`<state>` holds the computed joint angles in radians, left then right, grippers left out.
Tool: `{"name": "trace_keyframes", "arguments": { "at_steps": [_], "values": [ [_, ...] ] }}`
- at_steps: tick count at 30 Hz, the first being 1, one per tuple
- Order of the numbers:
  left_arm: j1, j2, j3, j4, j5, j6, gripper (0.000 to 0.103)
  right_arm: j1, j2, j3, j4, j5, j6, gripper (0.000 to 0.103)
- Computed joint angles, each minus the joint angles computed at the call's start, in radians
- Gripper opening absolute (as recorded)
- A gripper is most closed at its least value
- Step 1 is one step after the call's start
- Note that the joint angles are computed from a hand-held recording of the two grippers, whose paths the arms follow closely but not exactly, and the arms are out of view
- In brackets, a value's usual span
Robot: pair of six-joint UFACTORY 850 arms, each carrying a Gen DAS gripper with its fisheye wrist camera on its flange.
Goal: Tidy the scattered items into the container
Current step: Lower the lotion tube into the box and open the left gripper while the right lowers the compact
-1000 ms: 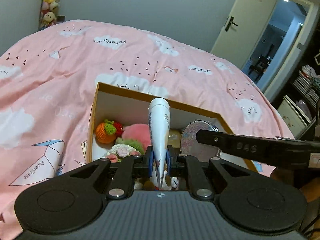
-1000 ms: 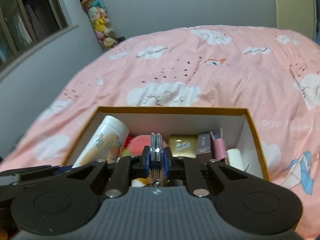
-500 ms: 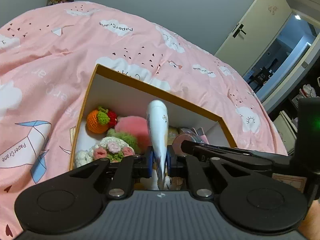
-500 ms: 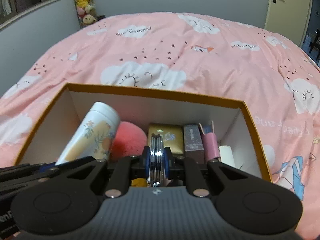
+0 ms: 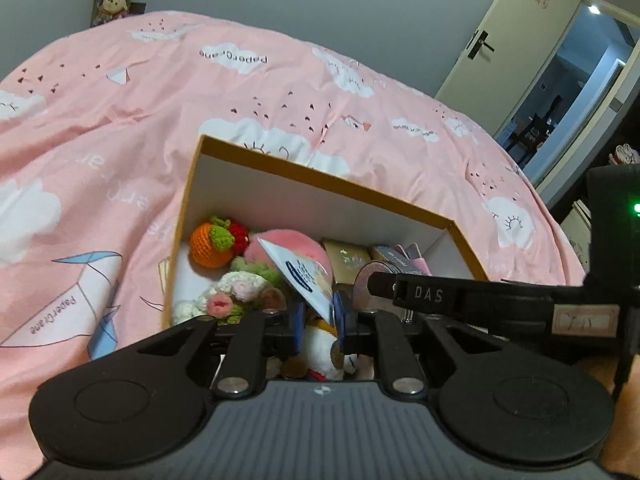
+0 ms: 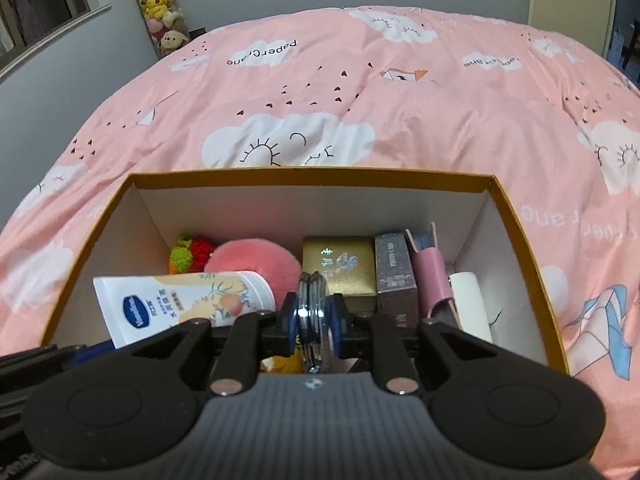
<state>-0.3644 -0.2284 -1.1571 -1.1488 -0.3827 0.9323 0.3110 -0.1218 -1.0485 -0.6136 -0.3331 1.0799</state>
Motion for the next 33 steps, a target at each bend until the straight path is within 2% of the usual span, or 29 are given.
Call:
{"name": "trace_keyframes", "arguments": {
  "at_steps": [5,9,10,13,15,18,23,25,28,31,33],
  "values": [
    [0.014,0.042,0.035,-0.073,0.016,0.058,0.020,-0.006,0.011,0.005,0.064,0.034,-0.053,0.018],
    [0.003,0.075,0.066,-0.233,0.122,0.221,0.022,-0.003,0.016,0.002,0.138,0.059,-0.144,0.020],
    [0.004,0.074,0.062,-0.243,0.128,0.236,0.022,-0.002,0.017,0.000,0.155,0.060,-0.164,0.020],
    [0.012,0.051,0.034,-0.163,0.106,0.155,0.022,0.001,0.022,-0.001,0.159,0.062,-0.172,0.020],
    [0.005,0.035,0.018,-0.061,0.119,0.071,0.022,-0.001,0.022,0.000,0.172,0.062,-0.181,0.020],
    [-0.015,0.014,0.002,0.174,0.150,-0.133,0.021,-0.009,0.017,0.002,0.280,0.062,-0.280,0.018],
    [-0.050,0.014,0.011,0.407,0.208,-0.293,0.021,-0.018,-0.004,0.000,0.443,0.048,-0.443,0.018],
    [-0.052,0.016,0.012,0.419,0.211,-0.293,0.021,-0.019,-0.007,0.004,0.494,0.046,-0.490,0.018],
    [-0.046,0.026,0.024,0.305,0.206,-0.177,0.021,-0.017,0.006,0.017,0.488,0.057,-0.494,0.021],
    [-0.051,0.048,0.041,0.254,0.241,-0.118,0.022,-0.008,0.042,0.042,0.349,0.075,-0.376,0.026],
    [-0.057,0.066,0.048,0.229,0.266,-0.083,0.025,-0.002,0.076,0.066,0.212,0.093,-0.241,0.036]
  ]
}}
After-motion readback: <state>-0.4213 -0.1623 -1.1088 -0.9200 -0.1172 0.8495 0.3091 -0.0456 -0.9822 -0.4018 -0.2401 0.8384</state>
